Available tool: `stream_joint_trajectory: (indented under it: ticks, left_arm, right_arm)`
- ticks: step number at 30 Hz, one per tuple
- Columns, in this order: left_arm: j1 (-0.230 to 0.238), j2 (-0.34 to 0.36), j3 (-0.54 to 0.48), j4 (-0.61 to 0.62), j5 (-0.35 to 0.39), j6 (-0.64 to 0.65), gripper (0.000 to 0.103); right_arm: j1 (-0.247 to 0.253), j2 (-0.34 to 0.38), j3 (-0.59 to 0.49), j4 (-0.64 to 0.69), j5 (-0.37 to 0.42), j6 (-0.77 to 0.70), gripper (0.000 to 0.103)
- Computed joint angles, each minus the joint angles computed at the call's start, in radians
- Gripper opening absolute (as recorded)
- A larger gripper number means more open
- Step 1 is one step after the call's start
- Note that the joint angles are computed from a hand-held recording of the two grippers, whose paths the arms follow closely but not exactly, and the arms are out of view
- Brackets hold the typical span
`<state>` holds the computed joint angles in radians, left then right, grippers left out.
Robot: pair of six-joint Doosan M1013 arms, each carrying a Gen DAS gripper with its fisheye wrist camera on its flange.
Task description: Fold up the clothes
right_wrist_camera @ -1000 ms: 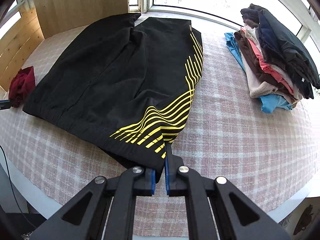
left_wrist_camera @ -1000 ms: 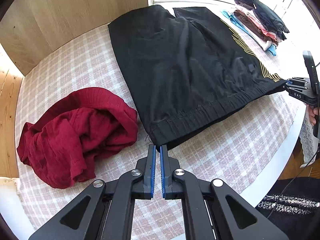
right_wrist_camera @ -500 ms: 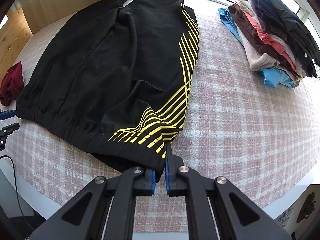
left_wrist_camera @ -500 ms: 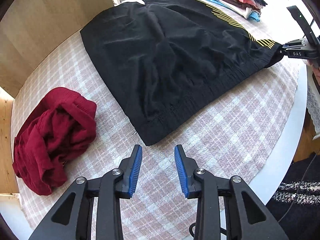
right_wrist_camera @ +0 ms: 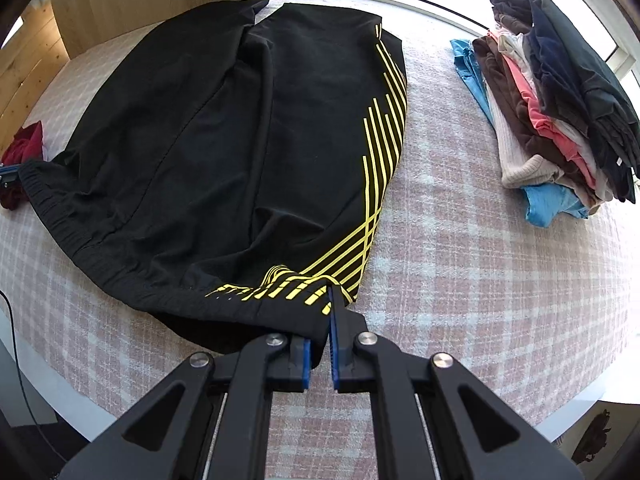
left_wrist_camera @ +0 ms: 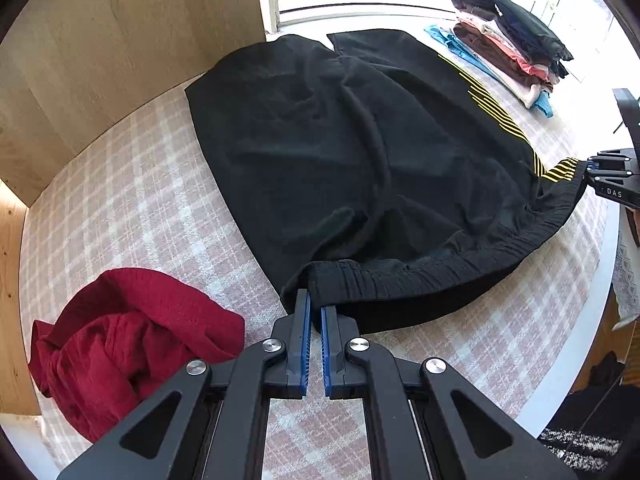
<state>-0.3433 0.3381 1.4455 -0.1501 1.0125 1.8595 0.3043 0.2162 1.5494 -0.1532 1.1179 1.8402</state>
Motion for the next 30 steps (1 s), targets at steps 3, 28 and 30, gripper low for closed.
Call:
stream_joint_trajectory:
  ticks: [3, 28, 30]
  left_arm:
    - [0.007, -0.029, 0.025, -0.033, 0.052, 0.04, 0.004]
    - [0.014, -0.086, -0.334, 0.054, 0.066, 0.087, 0.003]
    - [0.007, -0.131, -0.218, 0.061, 0.078, 0.098, 0.003]
  right_arm:
    - [-0.001, -0.019, 0.02, 0.031, 0.015, -0.06, 0.007]
    - [0.023, 0.013, -0.366, -0.206, 0.155, -0.173, 0.005]
    - [0.043, -0.021, -0.236, -0.165, 0.153, -0.152, 0.005]
